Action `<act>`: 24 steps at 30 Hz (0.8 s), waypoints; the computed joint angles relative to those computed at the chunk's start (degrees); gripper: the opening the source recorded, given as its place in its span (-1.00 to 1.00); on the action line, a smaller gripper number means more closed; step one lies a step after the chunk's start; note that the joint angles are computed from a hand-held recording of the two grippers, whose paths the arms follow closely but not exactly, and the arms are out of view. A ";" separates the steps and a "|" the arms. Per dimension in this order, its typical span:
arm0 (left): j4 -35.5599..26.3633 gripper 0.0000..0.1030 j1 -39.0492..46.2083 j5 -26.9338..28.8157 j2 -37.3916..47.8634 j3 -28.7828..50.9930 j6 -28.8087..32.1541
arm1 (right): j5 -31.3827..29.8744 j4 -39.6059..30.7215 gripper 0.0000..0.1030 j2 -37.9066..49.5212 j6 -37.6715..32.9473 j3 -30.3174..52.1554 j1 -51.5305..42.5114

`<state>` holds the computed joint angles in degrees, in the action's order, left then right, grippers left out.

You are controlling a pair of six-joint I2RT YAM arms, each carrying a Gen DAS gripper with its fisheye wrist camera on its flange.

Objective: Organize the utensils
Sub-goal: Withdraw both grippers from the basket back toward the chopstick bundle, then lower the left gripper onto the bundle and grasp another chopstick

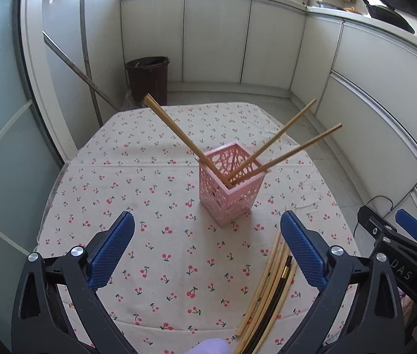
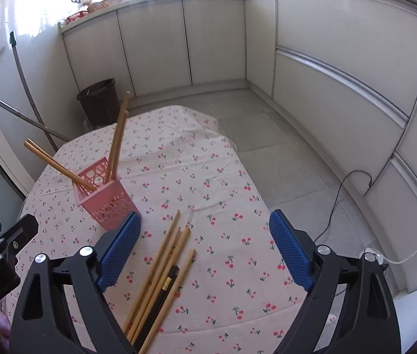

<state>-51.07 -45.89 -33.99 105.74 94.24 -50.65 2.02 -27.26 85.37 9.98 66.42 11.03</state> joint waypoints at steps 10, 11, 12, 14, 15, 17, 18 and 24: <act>-1.00 0.86 3.89 17.57 8.48 4.44 1.25 | -13.12 -12.21 0.78 3.57 3.56 1.15 -9.27; -1.31 0.86 4.11 18.97 10.14 5.84 1.19 | -14.34 -12.92 0.78 3.86 4.13 1.24 -10.34; -1.82 0.86 4.30 20.47 12.19 7.70 1.11 | -15.35 -13.51 0.78 4.01 4.59 1.30 -11.27; -2.76 0.86 4.61 22.73 16.60 11.99 0.70 | -18.16 -15.03 0.78 4.95 5.91 1.86 -13.63; -3.30 0.86 4.56 22.93 18.35 13.75 0.24 | -19.12 -15.45 0.78 5.36 6.33 2.14 -14.34; -4.96 0.85 4.35 21.74 22.36 18.48 -1.18 | -20.84 -16.12 0.78 6.01 7.29 2.57 -15.72; -5.74 0.82 4.14 20.46 24.50 21.18 -2.15 | -21.63 -16.37 0.78 6.26 7.61 2.77 -16.33; -9.49 0.42 4.13 17.77 33.95 34.36 -6.19 | -26.71 -17.45 0.78 7.32 9.31 3.60 -19.68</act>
<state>-60.57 -41.76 -16.22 139.69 128.59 -56.83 -24.69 -44.71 92.70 19.29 70.02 -8.66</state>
